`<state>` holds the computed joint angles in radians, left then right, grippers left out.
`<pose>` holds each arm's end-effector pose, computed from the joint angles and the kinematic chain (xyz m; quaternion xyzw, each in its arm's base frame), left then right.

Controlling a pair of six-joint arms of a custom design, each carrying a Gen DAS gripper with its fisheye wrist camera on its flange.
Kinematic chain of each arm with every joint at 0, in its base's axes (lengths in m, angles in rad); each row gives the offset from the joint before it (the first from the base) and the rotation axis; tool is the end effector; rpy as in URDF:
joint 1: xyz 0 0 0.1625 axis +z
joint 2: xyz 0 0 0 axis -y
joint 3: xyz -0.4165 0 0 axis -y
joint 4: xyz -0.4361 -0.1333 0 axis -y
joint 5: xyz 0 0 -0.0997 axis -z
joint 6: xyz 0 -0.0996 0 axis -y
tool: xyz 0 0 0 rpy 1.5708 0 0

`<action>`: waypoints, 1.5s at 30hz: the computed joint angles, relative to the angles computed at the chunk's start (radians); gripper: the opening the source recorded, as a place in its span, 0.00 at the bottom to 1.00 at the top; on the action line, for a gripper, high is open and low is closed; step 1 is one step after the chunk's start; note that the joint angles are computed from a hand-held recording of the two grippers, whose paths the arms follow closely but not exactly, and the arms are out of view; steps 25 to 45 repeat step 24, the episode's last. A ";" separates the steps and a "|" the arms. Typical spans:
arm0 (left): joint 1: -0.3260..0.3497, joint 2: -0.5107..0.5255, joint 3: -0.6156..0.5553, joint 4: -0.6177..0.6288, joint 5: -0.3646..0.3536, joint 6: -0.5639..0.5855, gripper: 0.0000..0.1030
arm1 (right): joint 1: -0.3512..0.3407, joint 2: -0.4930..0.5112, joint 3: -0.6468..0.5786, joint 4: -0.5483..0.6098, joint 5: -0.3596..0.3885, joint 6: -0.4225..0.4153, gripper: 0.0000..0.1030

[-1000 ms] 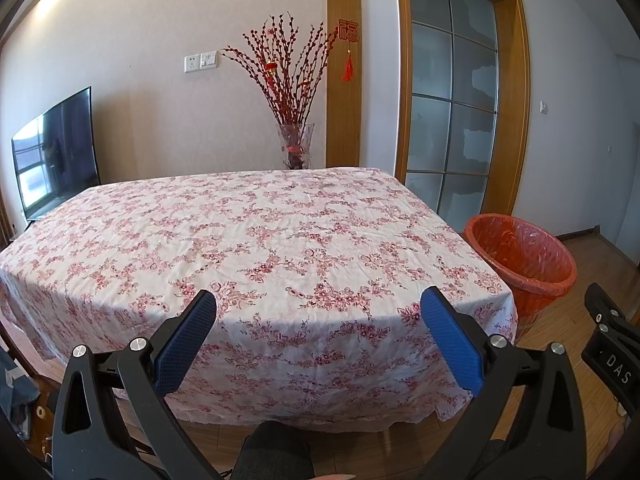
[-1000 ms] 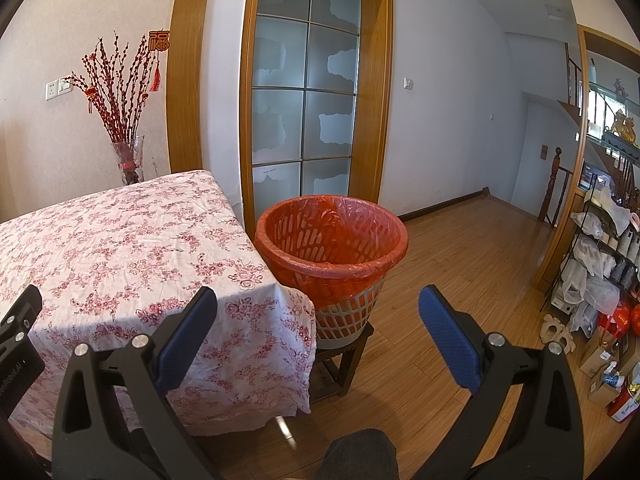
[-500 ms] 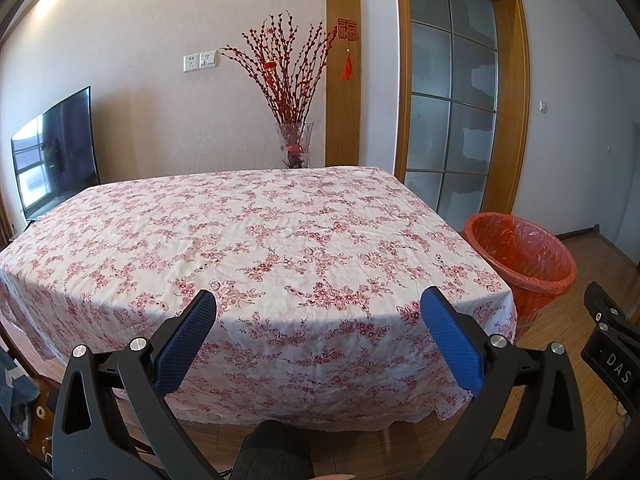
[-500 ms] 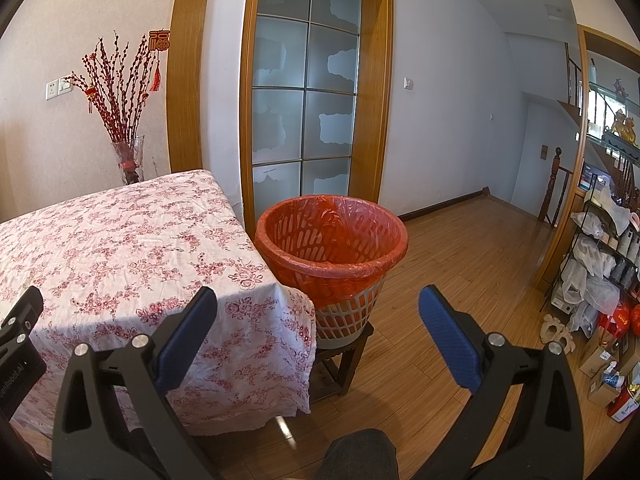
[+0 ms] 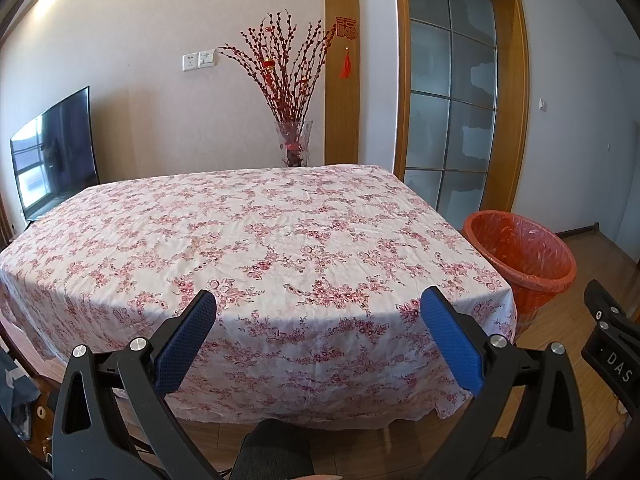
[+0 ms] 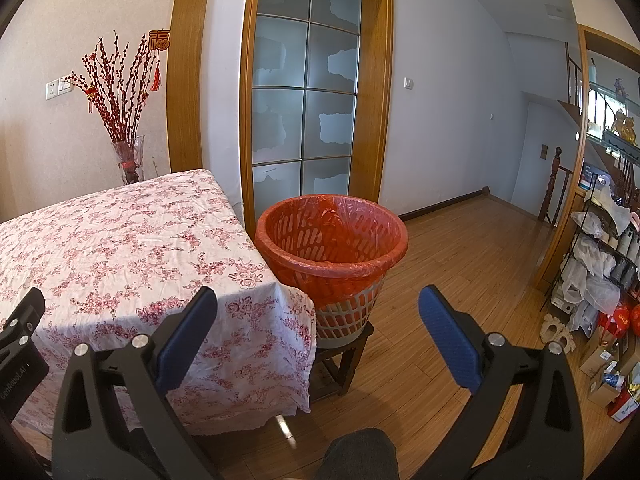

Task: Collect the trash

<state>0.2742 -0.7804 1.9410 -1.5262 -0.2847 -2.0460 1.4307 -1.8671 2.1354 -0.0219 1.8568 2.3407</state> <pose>-0.3995 -0.3502 -0.0475 0.0750 0.7380 -0.5370 0.4017 0.0529 -0.3783 0.3252 0.1704 -0.7668 0.4915 0.3761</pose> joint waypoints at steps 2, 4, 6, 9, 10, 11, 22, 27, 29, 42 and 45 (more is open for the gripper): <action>0.004 -0.004 0.004 -0.011 0.002 0.012 0.98 | 0.000 0.000 0.000 0.000 0.000 0.000 0.96; 0.006 -0.008 0.007 -0.026 0.003 0.028 0.98 | 0.001 0.000 0.000 -0.001 0.001 0.000 0.96; 0.005 -0.007 0.008 -0.028 0.002 0.028 0.98 | 0.001 0.001 0.000 -0.001 0.001 0.001 0.96; 0.005 -0.007 0.007 -0.027 0.003 0.028 0.98 | 0.002 0.001 0.000 -0.001 0.002 0.001 0.96; 0.004 -0.007 0.008 -0.029 0.003 0.029 0.98 | 0.002 0.001 0.000 -0.001 0.002 0.001 0.96; 0.003 -0.007 0.010 -0.032 0.004 0.031 0.98 | 0.001 0.001 0.001 -0.002 0.002 0.000 0.96; 0.005 -0.014 0.020 -0.065 0.004 0.062 0.98 | 0.003 0.002 0.000 -0.002 0.004 0.001 0.96; 0.005 -0.014 0.020 -0.063 0.005 0.061 0.98 | 0.004 0.002 0.001 -0.002 0.005 0.001 0.96; 0.005 -0.014 0.020 -0.063 0.005 0.061 0.98 | 0.004 0.002 0.001 -0.002 0.005 0.001 0.96; 0.005 -0.014 0.020 -0.063 0.005 0.061 0.98 | 0.004 0.002 0.001 -0.002 0.005 0.001 0.96; 0.005 -0.014 0.020 -0.063 0.005 0.061 0.98 | 0.004 0.002 0.001 -0.002 0.005 0.001 0.96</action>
